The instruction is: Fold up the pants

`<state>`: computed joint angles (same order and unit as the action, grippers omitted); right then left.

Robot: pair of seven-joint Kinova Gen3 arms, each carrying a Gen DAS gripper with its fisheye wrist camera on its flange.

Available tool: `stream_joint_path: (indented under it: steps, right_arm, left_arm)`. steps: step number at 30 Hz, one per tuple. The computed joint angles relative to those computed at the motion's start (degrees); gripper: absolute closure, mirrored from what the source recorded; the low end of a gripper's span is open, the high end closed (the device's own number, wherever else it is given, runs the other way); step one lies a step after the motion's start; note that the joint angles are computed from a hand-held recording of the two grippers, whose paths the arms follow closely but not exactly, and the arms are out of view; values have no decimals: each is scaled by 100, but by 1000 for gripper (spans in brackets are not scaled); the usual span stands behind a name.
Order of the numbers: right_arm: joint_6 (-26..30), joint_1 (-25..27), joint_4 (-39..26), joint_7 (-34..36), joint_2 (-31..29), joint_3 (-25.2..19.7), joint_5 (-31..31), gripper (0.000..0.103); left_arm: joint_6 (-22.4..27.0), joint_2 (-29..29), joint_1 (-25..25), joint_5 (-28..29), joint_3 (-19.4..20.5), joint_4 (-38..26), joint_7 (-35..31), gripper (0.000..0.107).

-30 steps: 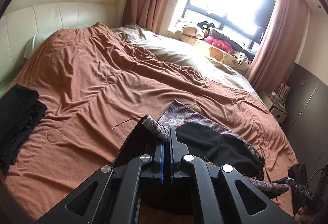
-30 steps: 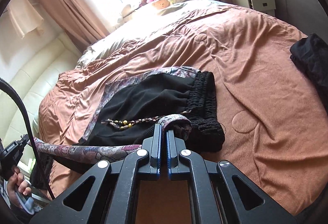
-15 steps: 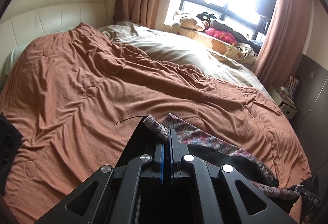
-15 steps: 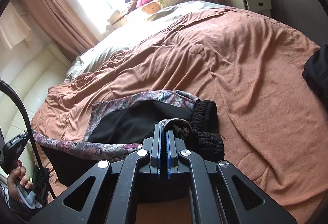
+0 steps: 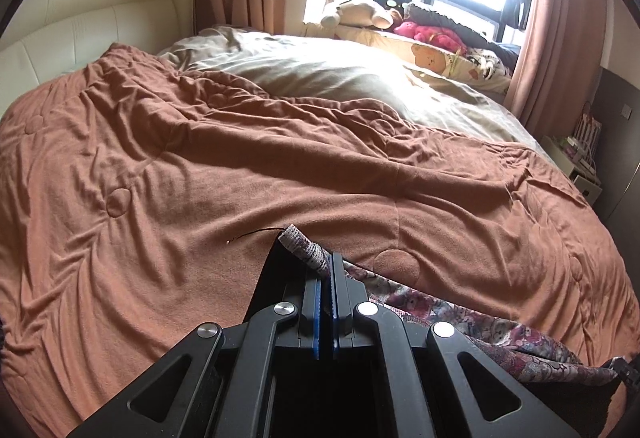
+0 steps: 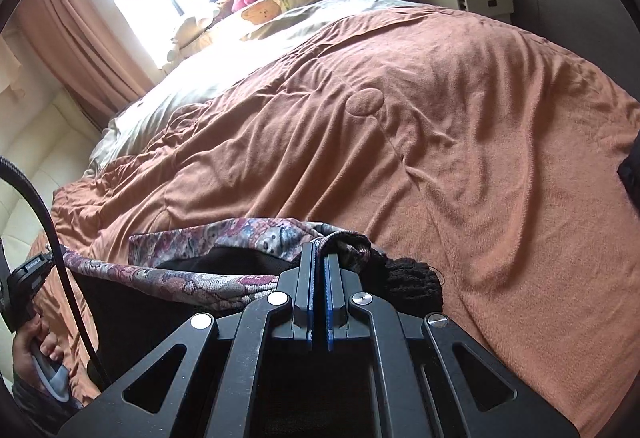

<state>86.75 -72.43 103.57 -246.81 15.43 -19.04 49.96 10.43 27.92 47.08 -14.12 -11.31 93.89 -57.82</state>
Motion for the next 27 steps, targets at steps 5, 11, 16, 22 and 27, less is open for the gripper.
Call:
stream_joint_path:
  steps: [5,11,16,22,27]
  right_arm:
    - [-461,406,153,268,-23,146,54,102]
    - [-747,655,218,335,96,291,107,102]
    - [-1216,791,424,441,18,284,66,92]
    - [-869,416,546,89,-59,103,301,29]
    - [-72,10,116,232,88,-21,42,18]
  left_arm:
    - [186,540,-158,40,147,-531,-29,104]
    - [572,1012,-618,260,686,-1137,-261,99]
    - [288,902,-568,249,560,-790,-299,19]
    - [220,483,-859,384,761,-260,-530,18]
    - [96,-74,-816,361,592,438,-568,18]
